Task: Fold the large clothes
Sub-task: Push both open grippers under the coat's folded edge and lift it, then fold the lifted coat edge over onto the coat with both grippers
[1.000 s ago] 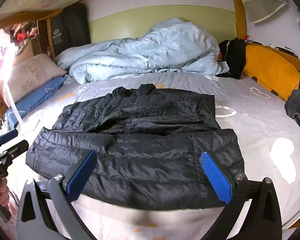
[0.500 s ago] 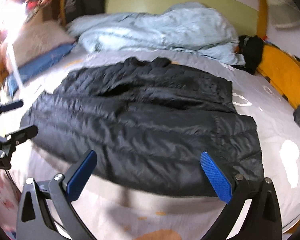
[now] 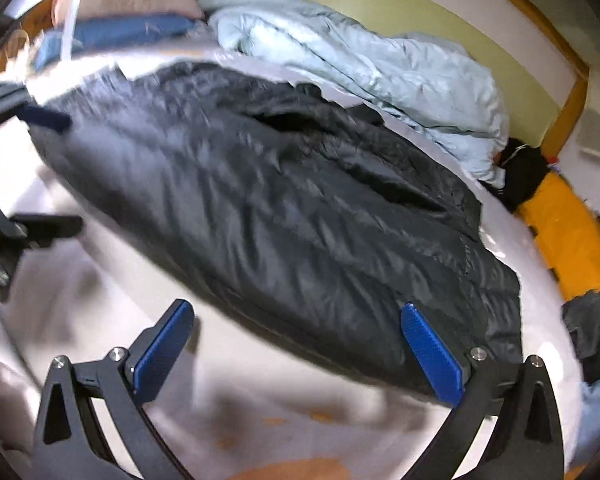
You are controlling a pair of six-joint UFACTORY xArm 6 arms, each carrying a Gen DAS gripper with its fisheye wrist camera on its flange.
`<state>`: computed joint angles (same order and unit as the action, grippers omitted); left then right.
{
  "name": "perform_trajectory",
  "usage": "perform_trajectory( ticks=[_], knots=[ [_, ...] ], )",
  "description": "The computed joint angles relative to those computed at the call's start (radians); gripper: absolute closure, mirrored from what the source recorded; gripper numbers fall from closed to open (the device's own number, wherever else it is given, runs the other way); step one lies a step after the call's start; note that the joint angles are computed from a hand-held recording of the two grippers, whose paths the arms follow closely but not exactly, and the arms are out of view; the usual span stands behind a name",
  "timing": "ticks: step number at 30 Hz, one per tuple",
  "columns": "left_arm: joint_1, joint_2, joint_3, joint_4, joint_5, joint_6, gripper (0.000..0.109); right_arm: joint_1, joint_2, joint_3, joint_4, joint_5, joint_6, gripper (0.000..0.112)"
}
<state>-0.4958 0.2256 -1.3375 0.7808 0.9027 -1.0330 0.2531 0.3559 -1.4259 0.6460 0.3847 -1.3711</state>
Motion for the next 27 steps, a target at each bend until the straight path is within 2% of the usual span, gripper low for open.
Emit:
perform_trajectory(
  ticks=[2, 4, 6, 9, 11, 13, 16, 20, 24, 27],
  knots=[
    [-0.009, 0.019, -0.016, 0.052, 0.061, -0.044, 0.006, 0.006, 0.015, 0.003, -0.024, -0.052, 0.012, 0.009],
    [-0.012, 0.037, -0.035, 0.110, 0.136, -0.146, 0.006, 0.008, 0.030, -0.004, -0.046, -0.087, 0.036, 0.009],
    [0.011, 0.037, -0.034, 0.088, 0.135, -0.177, 0.006, 0.007, 0.057, -0.028, -0.100, -0.123, 0.104, 0.009],
    [0.041, 0.028, -0.028, 0.073, 0.141, -0.227, 0.006, -0.006, 0.112, -0.086, -0.274, -0.165, 0.289, 0.009],
    [0.048, 0.022, -0.028, 0.072, 0.151, -0.236, 0.006, -0.027, 0.153, -0.154, -0.410, -0.131, 0.464, 0.009],
    [0.056, 0.005, -0.013, 0.071, 0.141, -0.256, 0.006, -0.047, 0.188, -0.237, -0.462, -0.041, 0.569, 0.009],
    [0.063, -0.018, 0.004, 0.076, 0.141, -0.267, 0.006, -0.067, 0.225, -0.320, -0.476, 0.026, 0.630, 0.009],
    [0.076, -0.056, 0.039, 0.083, 0.151, -0.317, 0.006, -0.084, 0.245, -0.355, -0.512, 0.016, 0.686, 0.009],
    [0.085, -0.102, 0.077, 0.109, 0.151, -0.382, 0.006, -0.097, 0.250, -0.381, -0.480, 0.014, 0.698, 0.009],
    [0.078, -0.123, 0.092, 0.146, 0.149, -0.409, 0.006, -0.107, 0.262, -0.428, -0.406, 0.050, 0.673, 0.009]
  ],
)
